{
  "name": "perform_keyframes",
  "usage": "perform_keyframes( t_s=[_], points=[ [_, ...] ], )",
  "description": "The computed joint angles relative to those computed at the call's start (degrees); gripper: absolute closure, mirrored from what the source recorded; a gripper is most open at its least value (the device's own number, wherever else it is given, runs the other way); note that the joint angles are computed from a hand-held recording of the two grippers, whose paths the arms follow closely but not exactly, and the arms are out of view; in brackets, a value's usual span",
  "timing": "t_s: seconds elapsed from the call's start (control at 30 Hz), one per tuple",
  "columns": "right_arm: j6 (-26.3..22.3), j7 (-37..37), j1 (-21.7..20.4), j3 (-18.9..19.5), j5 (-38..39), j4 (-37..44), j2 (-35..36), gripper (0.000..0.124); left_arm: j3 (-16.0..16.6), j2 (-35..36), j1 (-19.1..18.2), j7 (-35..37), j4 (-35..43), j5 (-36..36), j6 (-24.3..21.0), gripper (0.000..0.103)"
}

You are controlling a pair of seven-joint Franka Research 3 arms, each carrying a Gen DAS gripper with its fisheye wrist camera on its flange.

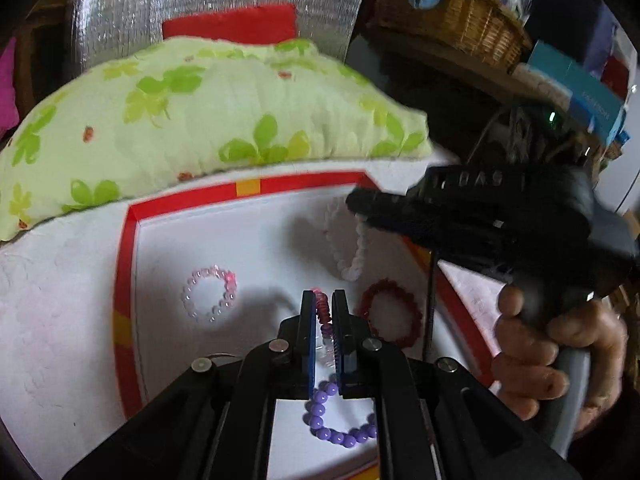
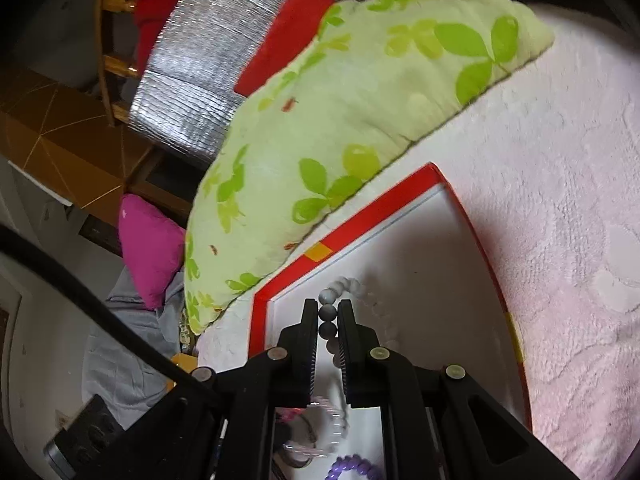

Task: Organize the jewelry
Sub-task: 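Carry both held bracelets over the red box with both tools, then open both tools to drop the bracelets into the red box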

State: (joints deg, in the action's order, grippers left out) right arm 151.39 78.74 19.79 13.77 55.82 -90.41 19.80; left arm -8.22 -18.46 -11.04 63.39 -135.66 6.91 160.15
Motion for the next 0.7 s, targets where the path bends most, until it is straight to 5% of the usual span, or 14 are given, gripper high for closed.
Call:
perform_keyframes(
  t_s=[0.1, 0.2, 0.23, 0.3, 0.5, 0.7],
  points=[
    [2.0, 4.9, 1.5, -2.0, -5.0, -0.5, 0.0, 0.110, -1.0, 0.8, 1.0, -1.9, 0.5, 1.5, -2.6, 0.093],
    [3.7, 8.2, 0.9, -2.3, -6.2, -1.9, -0.7, 0.103, -1.3, -0.9, 1.8, -4.3, -0.9, 2.4, -3.1, 0.076],
    [4.2, 8.7, 0.6, -2.2, -6.0, -2.5, -1.1, 0.097, -1.3, -1.9, 2.2, -5.2, -1.7, 2.8, -2.6, 0.065],
    [5.2, 8.8, -0.1, -1.8, -4.9, -3.9, -2.2, 0.068, -1.8, -4.7, 3.3, -7.7, -3.9, 4.4, -1.1, 0.054],
    [8.7, -0.7, -1.0, -0.2, 1.7, -8.5, -7.3, 0.068, -2.4, -15.7, 5.1, -12.1, -11.3, 8.5, -2.5, 0.050],
    [9.6, -8.6, 1.7, -1.4, 3.6, -15.6, -15.0, 0.068, -2.1, -32.7, 5.4, -14.0, -22.3, 10.8, -10.6, 0.047]
  ],
)
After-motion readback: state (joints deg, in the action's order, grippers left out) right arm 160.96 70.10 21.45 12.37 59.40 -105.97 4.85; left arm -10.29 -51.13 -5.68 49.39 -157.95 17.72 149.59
